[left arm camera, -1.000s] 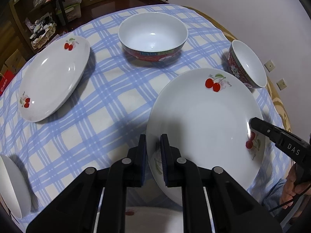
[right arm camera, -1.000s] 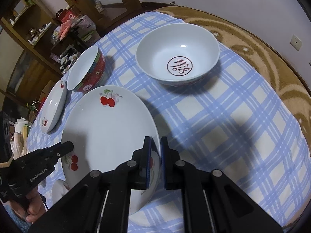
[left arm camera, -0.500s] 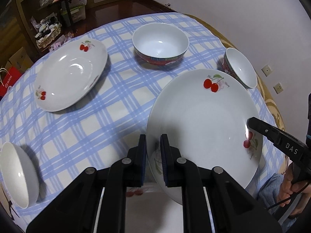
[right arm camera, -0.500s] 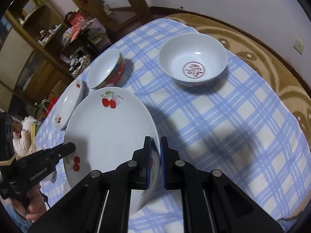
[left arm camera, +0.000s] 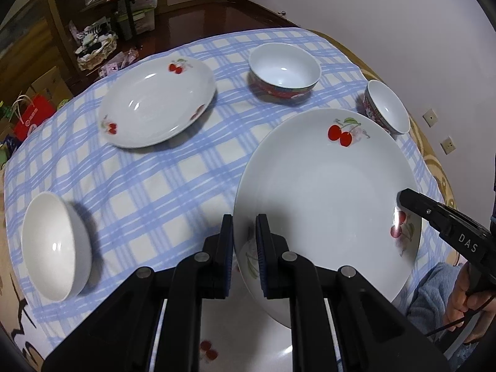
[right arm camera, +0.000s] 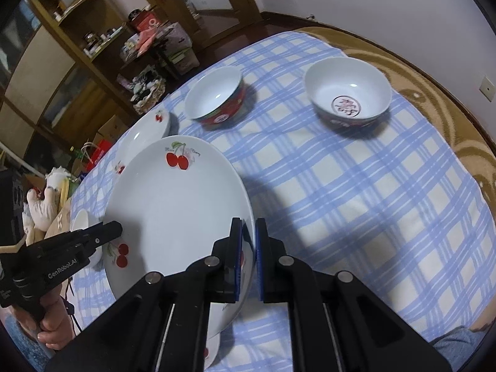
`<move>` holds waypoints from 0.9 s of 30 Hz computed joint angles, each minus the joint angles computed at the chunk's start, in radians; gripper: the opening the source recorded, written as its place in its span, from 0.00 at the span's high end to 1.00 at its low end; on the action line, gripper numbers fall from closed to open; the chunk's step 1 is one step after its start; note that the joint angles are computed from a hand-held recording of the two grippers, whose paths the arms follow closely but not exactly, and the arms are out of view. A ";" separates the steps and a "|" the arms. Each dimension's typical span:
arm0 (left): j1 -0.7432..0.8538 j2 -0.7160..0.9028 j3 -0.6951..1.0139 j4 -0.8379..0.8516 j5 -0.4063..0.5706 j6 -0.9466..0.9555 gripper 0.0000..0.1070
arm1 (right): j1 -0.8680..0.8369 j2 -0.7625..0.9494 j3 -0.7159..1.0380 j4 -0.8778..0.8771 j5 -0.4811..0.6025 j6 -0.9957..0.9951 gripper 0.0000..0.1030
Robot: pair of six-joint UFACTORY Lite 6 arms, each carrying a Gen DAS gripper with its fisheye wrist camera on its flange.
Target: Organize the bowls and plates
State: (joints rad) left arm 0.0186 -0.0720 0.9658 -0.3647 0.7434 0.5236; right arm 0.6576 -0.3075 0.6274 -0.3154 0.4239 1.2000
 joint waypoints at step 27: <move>0.317 -0.307 -0.246 -0.009 0.171 0.249 0.87 | 0.357 0.042 0.049 -0.144 0.098 0.340 0.91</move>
State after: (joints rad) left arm 0.3357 -0.3787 0.7199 -0.3733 0.9144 0.7727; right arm 1.0142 -0.2654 0.6765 -0.4591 0.5223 1.5395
